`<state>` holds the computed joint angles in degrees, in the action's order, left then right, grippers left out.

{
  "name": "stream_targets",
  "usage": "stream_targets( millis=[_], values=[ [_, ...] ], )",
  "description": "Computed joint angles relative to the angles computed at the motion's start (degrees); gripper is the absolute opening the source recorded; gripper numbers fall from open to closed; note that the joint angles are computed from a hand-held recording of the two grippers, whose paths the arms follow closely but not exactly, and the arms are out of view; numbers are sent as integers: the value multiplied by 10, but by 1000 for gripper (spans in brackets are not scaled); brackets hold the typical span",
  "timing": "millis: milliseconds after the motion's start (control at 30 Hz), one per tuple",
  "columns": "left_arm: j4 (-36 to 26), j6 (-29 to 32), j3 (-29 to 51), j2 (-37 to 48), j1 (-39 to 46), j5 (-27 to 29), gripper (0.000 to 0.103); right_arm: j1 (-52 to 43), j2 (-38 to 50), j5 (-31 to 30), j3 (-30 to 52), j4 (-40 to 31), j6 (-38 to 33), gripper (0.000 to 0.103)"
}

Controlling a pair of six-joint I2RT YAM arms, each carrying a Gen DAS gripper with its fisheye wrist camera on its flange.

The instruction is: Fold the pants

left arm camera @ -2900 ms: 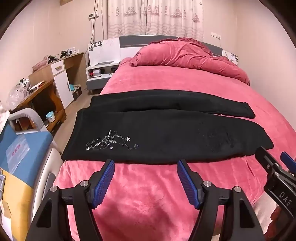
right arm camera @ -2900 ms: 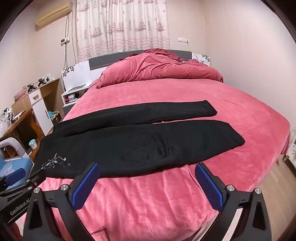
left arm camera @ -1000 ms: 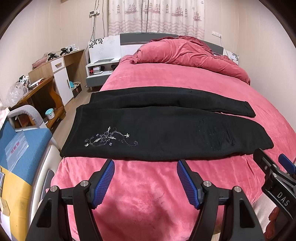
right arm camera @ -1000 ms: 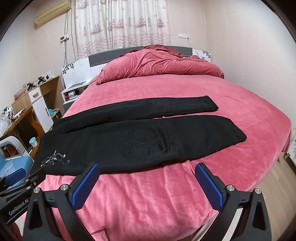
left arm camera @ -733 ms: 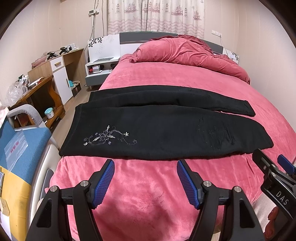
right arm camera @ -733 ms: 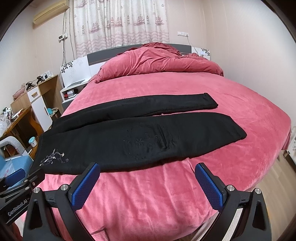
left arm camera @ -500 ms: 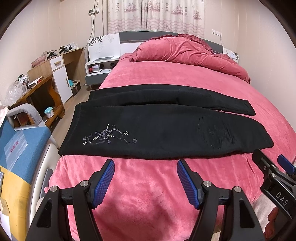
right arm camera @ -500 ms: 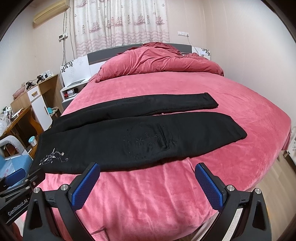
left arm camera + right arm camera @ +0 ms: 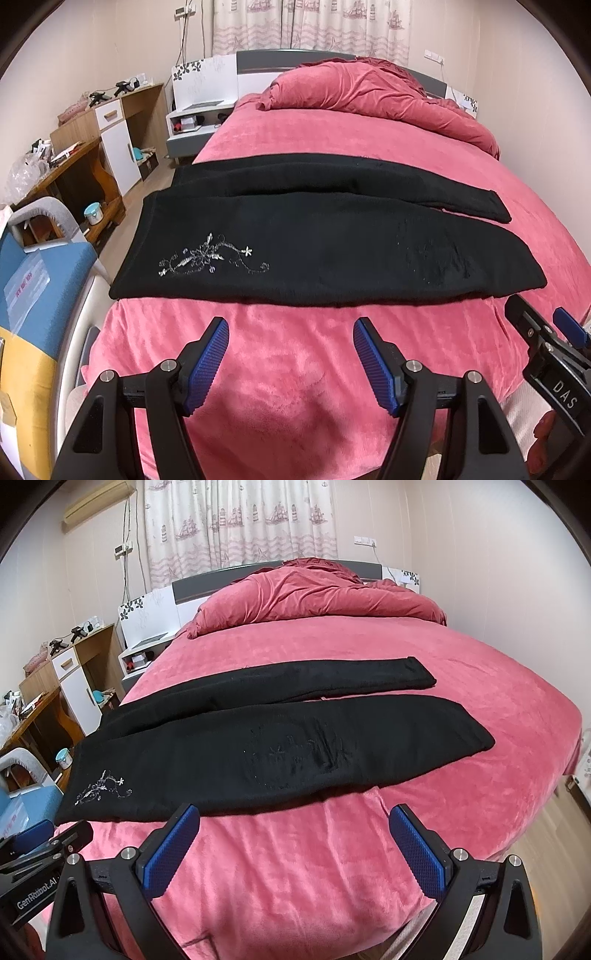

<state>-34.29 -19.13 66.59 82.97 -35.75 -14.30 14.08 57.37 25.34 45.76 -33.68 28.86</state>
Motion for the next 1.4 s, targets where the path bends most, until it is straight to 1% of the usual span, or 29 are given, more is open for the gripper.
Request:
stream_targets(
  millis=[67,233,267,367,500,567,600,633,700,733,767,833,867,933,1000,1033,1100,1133,1167,1267,1367,1400],
  values=[
    [-5,-2,3,9,6,12,71,-7,4,-7,-2,3,-1,103],
    [-15,-25,7,33,52,106,71,-37,11,-29,-14,13,-13,103],
    [-13,-30,5,36,58,118,71,-47,14,-37,-17,17,-16,103],
    [-3,-52,-5,54,93,180,71,-87,23,-71,-28,31,-25,103],
    [17,-70,-18,72,127,232,70,-154,37,-128,-48,61,-44,103],
    [40,-71,-31,78,145,264,70,-203,37,-180,-67,93,-59,103],
    [57,-65,-38,86,156,290,70,-242,36,-237,-81,120,-70,103],
    [66,-58,-41,94,162,302,70,-278,39,-280,-91,137,-69,103],
    [69,-33,-36,120,169,315,70,-328,57,-322,-92,143,-63,103],
    [72,-25,-36,125,171,315,70,-364,79,-362,-88,147,-74,103],
    [81,-18,-40,129,173,313,70,-389,100,-387,-82,150,-87,103],
    [127,-23,-63,125,186,314,70,-422,122,-410,-78,163,-102,103],
    [139,-25,-68,125,192,318,70,-447,137,-435,-77,178,-112,103],
    [155,-33,-66,133,210,326,70,-495,176,-485,-64,199,-113,103],
    [162,-40,-61,141,221,320,70,-535,224,-529,-46,216,-93,103],
    [169,-44,-60,146,228,320,70,-550,243,-547,-36,216,-82,100],
    [179,-54,-53,162,246,332,69,-581,291,-587,-21,237,-49,92],
    [182,-59,-48,168,254,337,69,-595,317,-606,-13,252,-28,85],
    [200,-69,-51,177,266,349,69,-602,331,-616,-10,263,-15,79],
    [239,-83,-55,196,290,370,64,-622,366,-651,-9,319,22,75],
    [249,-86,-46,205,301,380,61,-620,386,-663,-8,365,36,71],
    [261,-91,-45,212,306,386,60,-620,392,-667,-10,381,40,70]
  ],
)
